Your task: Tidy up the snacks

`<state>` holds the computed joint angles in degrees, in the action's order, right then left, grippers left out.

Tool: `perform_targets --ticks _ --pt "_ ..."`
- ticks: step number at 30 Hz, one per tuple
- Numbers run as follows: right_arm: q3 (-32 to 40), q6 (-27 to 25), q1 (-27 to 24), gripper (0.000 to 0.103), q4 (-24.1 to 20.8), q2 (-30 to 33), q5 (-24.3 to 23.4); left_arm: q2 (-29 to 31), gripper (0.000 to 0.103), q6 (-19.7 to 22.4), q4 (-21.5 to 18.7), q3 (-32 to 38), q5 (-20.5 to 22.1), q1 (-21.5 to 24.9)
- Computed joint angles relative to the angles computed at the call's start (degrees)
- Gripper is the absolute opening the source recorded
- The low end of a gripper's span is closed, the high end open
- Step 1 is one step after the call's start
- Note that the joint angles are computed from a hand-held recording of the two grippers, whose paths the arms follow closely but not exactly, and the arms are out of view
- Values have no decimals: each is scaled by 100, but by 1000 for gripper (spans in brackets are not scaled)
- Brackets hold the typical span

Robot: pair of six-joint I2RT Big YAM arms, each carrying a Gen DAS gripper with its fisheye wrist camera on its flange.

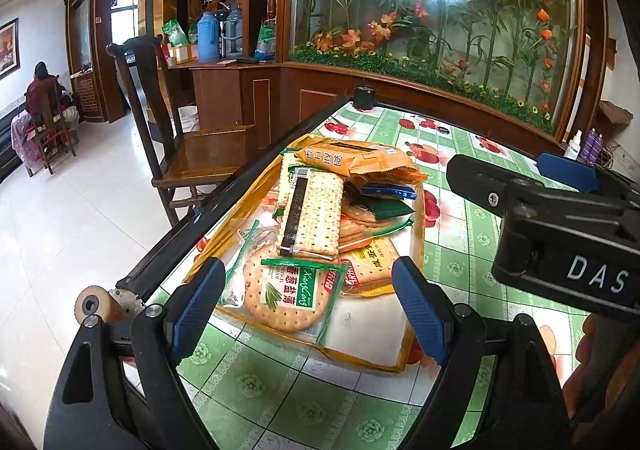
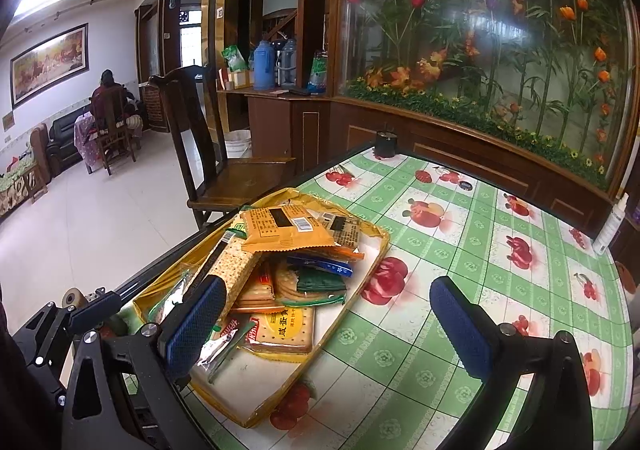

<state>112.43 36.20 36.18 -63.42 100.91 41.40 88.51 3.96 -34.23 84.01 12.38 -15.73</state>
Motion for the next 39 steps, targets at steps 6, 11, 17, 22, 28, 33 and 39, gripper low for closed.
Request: perform_targets --ticks 6,11,17,22,28,33,39 --pt "-34 49 5 103 -42 -30 40 -15 86 -6 -6 -10 5 -7" --pt "-71 43 15 103 -41 -56 88 -55 86 -4 18 -53 -25 -43" --pt "-203 81 49 103 -31 -164 164 -81 86 -5 -5 -55 -39 -108" --pt "-378 145 73 103 5 -291 203 -167 86 31 18 -125 -53 -159" --pt "-734 278 101 103 101 -509 164 -279 86 123 21 -227 -134 -236" --pt "-1079 479 124 103 124 -734 112 -357 86 162 11 -298 -194 -322" --pt "-1563 778 150 103 205 -1075 89 -484 86 274 -23 -381 -403 -456"
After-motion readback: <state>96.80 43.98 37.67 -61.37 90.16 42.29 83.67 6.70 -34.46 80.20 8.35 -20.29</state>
